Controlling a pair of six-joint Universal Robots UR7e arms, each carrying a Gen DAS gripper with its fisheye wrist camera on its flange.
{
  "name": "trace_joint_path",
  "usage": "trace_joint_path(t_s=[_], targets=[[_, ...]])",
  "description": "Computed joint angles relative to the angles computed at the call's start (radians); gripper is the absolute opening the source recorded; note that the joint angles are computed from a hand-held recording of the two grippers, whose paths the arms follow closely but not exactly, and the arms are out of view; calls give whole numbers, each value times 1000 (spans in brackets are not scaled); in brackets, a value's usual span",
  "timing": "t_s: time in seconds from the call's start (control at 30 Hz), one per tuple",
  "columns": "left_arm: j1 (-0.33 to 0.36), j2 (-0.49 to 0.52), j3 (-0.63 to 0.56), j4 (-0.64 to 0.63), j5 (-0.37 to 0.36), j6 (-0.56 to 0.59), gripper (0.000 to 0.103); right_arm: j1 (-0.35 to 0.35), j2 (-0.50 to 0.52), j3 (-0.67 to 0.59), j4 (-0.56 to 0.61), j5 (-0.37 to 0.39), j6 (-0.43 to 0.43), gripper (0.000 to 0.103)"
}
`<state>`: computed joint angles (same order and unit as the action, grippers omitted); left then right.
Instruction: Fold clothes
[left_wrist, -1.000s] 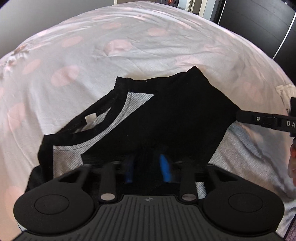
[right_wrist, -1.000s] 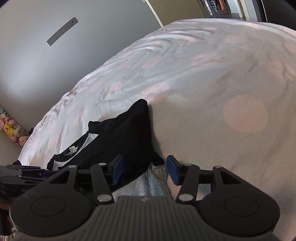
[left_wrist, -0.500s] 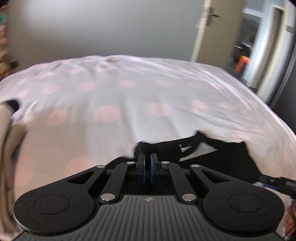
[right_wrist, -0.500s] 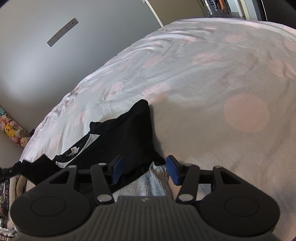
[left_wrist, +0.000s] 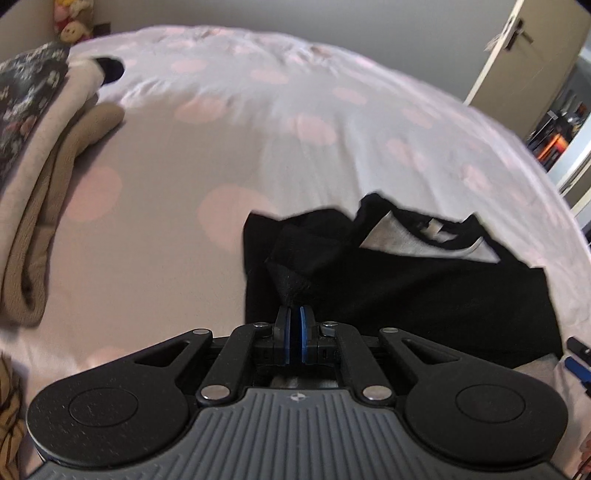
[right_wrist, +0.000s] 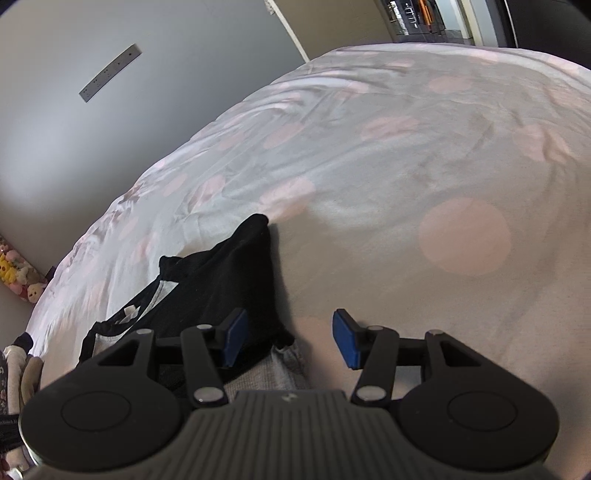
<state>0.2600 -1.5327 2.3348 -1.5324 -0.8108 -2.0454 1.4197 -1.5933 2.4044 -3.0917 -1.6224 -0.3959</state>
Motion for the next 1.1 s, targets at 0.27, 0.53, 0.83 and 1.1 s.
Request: trace_joint_path(t_s=[0.27, 0.53, 0.83, 1.1], targets=[[-37, -6, -29, 195, -18, -80, 16, -10, 3, -2, -49, -21, 33, 49], [59, -36, 8, -13, 187, 218, 46, -44, -10, -12, -4, 48, 60, 49], [133, -22, 68, -215, 223, 379, 3, -40, 26, -14, 61, 87, 6, 48], [148, -23, 28, -52, 209, 294, 1, -60, 44, -20, 25, 64, 59, 10]])
